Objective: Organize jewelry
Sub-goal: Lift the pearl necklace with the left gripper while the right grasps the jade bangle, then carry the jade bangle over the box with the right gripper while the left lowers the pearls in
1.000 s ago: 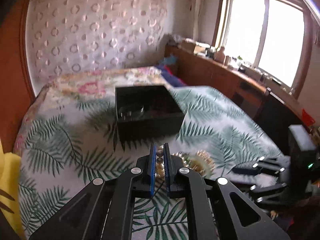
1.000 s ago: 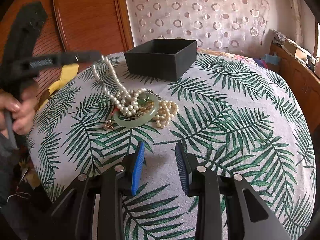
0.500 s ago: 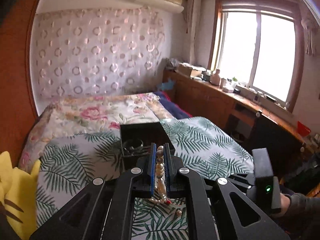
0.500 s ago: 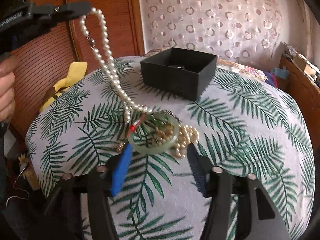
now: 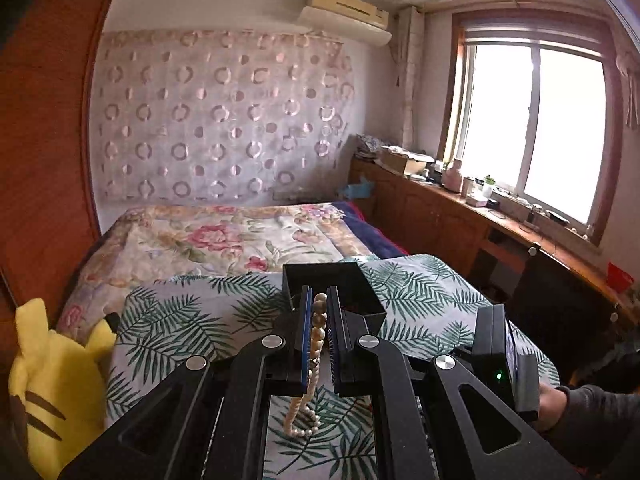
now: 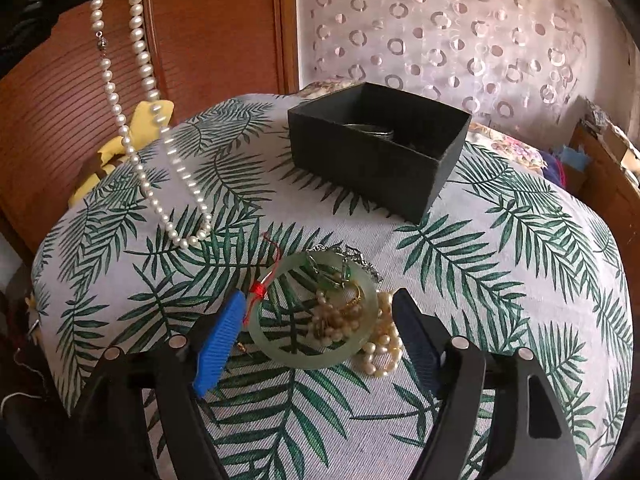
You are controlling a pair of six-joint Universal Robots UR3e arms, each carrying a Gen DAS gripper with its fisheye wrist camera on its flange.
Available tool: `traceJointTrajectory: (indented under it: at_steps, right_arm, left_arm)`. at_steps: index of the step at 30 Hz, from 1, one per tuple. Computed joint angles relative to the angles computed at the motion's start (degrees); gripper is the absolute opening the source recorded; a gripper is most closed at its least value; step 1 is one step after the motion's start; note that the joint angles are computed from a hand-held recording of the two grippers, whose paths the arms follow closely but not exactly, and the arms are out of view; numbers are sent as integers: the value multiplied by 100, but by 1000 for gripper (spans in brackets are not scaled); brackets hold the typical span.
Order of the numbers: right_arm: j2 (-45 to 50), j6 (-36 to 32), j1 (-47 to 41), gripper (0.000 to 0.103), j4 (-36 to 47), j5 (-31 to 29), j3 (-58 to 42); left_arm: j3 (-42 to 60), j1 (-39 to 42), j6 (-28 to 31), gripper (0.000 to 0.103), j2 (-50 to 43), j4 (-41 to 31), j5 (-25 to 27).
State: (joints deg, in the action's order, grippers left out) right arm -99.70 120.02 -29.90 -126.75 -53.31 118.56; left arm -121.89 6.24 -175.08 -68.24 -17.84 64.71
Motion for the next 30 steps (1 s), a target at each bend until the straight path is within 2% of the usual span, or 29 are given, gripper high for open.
traceJointTrajectory:
  at_steps: [5, 11, 12, 14, 20, 26, 30]
  right_arm:
    - [109, 64, 214, 83, -197, -230, -48]
    - [355, 160, 584, 83, -756, -571, -56]
    - [359, 147, 585, 83, -753, -572, -58]
    - [360, 156, 583, 74, -743, -579, -80]
    - [237, -26, 413, 74, -118, -362, -274]
    - [-111, -390, 10, 74, 1343, 332, -824]
    - [-463, -565, -106, 74, 1497, 507, -783]
  left_arm:
    - [-306, 246, 80, 6, 122, 42, -209]
    - [-442, 229, 59, 6, 21, 200, -146]
    - [-470, 242, 68, 6, 15, 222, -148]
    - [-530, 297, 90, 6, 50, 216, -189]
    - [-608, 358, 69, 6, 55, 238, -224]
    - [-655, 346, 58, 6, 2, 310, -181]
    - [-697, 413, 75, 6, 2, 334, -227]
